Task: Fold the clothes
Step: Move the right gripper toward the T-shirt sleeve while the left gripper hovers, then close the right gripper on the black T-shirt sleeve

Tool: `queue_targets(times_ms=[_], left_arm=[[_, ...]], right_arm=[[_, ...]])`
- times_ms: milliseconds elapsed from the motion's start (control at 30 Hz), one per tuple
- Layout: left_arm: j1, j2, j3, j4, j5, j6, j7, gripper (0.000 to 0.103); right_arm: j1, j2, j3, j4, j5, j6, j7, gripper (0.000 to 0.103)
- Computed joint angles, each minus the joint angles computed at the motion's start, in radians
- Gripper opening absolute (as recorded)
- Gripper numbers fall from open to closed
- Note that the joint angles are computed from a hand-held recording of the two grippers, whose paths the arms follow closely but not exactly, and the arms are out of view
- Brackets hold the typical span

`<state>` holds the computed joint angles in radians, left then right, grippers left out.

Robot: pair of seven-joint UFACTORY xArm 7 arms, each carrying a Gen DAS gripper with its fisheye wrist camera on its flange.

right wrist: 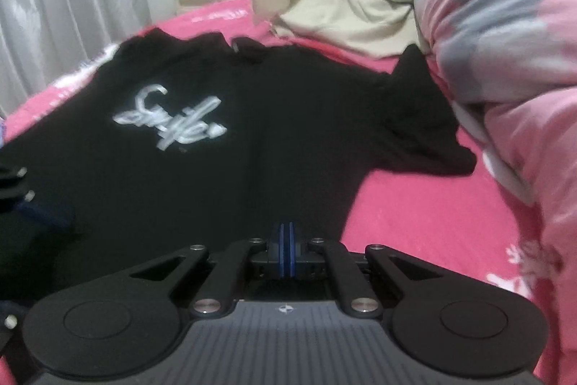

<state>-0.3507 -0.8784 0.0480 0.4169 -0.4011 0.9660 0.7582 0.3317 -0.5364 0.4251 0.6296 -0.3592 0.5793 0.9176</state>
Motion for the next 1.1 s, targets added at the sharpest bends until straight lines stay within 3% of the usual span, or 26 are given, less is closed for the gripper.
queue_targets(times_ms=[100,200,300,433,567,700,800,867,967,1067,1100], left_arm=[[0.000,-0.072,0.045,-0.049,0.001,-0.001,0.076,0.094],[0.012,-0.088,0.067,-0.038,0.010,0.039,0.111,0.094],[0.011,-0.053,0.089,-0.004,-0.040,0.040,0.122,0.093],[0.001,0.075,0.080,0.044,-0.148,-0.030,0.077,0.094],[0.012,0.140,0.074,0.066,-0.195,-0.049,0.050,0.094],[0.030,0.162,0.089,0.086,-0.228,-0.022,0.051,0.093],[0.026,0.199,0.079,0.111,-0.271,-0.058,0.063,0.093],[0.011,0.240,0.077,0.140,-0.314,-0.090,0.084,0.093],[-0.010,0.309,0.059,0.191,-0.368,-0.138,0.119,0.093],[-0.043,0.379,0.032,0.240,-0.434,-0.210,0.177,0.092],[-0.050,0.392,0.026,0.250,-0.452,-0.221,0.192,0.092]], right_arm=[[0.000,-0.063,-0.056,-0.071,0.025,-0.018,-0.018,0.000],[-0.021,-0.106,-0.067,-0.052,0.034,0.049,-0.057,0.000],[-0.024,-0.084,-0.090,-0.037,0.058,-0.042,-0.098,0.000],[-0.064,0.086,-0.061,0.029,0.025,-0.148,-0.152,0.000],[-0.159,0.095,-0.012,0.037,-0.073,-0.105,-0.034,0.000],[-0.221,0.035,-0.005,0.047,-0.158,-0.021,0.061,0.007],[-0.249,0.007,-0.017,0.050,-0.161,0.034,0.148,0.024],[-0.258,-0.018,-0.032,0.028,-0.134,0.045,0.229,0.025],[-0.264,0.006,-0.029,0.027,-0.165,0.049,0.237,0.028],[-0.268,0.076,-0.028,0.064,-0.206,0.075,0.239,0.047],[-0.265,0.097,-0.039,0.071,-0.205,0.078,0.250,0.049]])
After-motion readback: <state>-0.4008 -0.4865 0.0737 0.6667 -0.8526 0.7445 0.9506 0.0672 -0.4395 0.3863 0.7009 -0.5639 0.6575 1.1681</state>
